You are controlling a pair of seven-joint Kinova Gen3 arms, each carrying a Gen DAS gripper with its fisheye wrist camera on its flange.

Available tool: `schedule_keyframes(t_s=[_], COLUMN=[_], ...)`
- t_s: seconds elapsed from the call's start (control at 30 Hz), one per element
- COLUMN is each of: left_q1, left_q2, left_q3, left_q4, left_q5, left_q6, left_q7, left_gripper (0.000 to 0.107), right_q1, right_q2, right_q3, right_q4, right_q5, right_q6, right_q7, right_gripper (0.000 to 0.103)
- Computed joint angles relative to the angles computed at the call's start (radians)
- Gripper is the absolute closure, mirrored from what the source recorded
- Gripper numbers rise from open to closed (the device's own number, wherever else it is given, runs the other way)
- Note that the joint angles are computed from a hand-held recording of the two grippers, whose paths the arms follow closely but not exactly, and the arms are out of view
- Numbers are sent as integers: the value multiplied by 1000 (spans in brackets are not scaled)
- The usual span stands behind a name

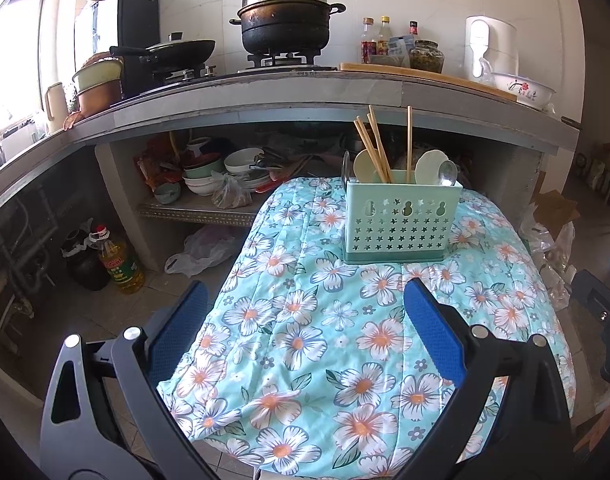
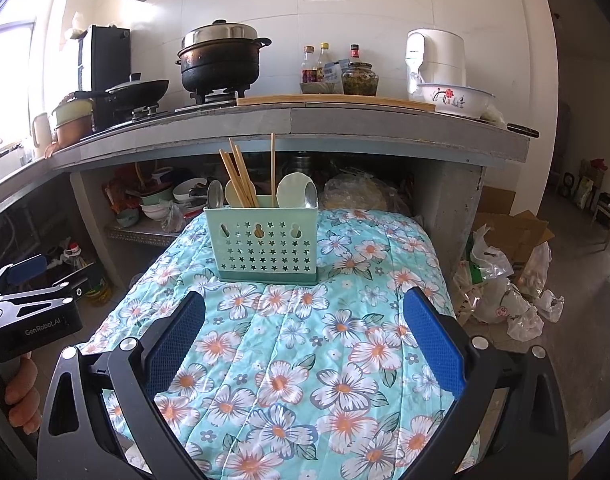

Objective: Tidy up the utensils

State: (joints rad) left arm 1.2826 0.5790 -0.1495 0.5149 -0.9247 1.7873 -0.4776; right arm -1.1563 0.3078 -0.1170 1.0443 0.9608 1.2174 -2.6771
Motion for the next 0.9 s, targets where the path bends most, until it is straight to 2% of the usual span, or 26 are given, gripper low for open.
schedule_keyframes(t_s=[0.23,0.53,0.73,0.9], left_q1=[0,13,6,-2], left_q2=[10,-22,-68,-114], left_q3=[-8,-12,20,66], left_q4=[-18,44,126,207], left_q5=[-6,-46,-74,-105], left_q6=[12,45,79,70], left_q7=[-22,-8,45,108], left_gripper=[13,13,13,13], right_q1=[-14,-17,-19,-19], right_q2=[7,12,10,13], right_q3=[4,10,13,13], right_q4=[-20,-34,-36,-42], right_q5=[8,0,3,2], right_q6=[17,30,38,43], right_q7=[7,12,7,7], right_gripper=[6,6,6,6])
